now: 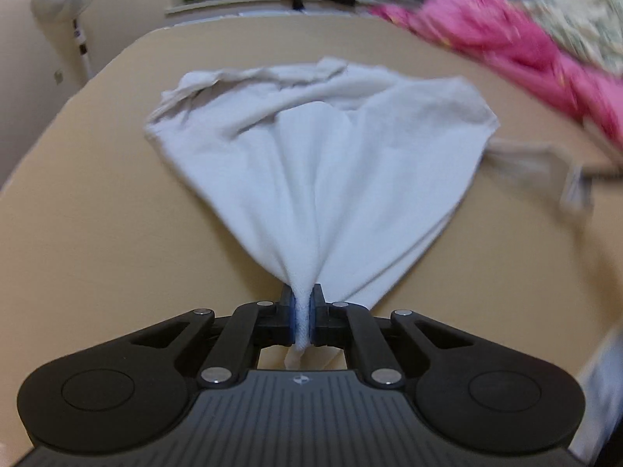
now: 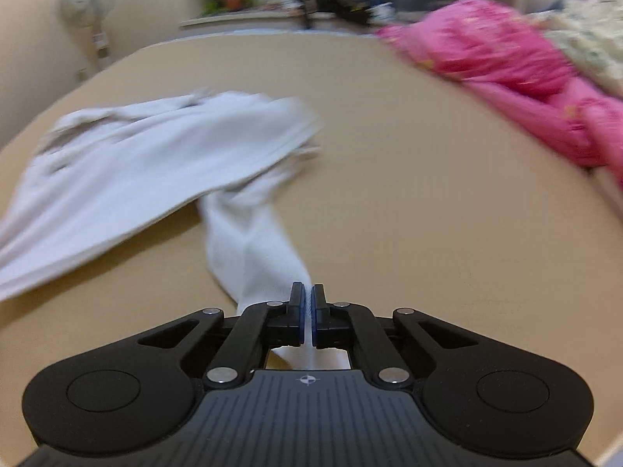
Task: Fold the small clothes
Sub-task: 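Grasp the shirt hem with the left gripper while the right gripper grasps a sleeve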
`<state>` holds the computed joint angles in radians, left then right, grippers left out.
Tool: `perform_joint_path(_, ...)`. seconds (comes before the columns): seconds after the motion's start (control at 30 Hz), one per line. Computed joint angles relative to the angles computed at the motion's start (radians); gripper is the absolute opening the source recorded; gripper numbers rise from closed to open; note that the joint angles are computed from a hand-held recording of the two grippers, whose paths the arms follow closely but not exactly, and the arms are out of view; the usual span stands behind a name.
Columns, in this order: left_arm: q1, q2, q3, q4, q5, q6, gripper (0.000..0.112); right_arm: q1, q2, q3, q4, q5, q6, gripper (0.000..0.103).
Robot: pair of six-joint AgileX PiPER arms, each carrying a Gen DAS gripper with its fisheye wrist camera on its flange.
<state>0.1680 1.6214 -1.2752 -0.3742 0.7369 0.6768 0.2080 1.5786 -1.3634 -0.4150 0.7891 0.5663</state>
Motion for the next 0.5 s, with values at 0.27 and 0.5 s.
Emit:
perform_joint_path(0.27,0.355,0.049,-0.032,-0.215,0.288,0.336,0.0,-0.176,0.02,0.032,-0.38,0.058,0.387,0.001)
perform_joint_path(0.5,0.41,0.056,-0.035,-0.334,0.299,0.413,0.024,-0.104,0.012,0.068,-0.468,-0.033,0.583,0.031)
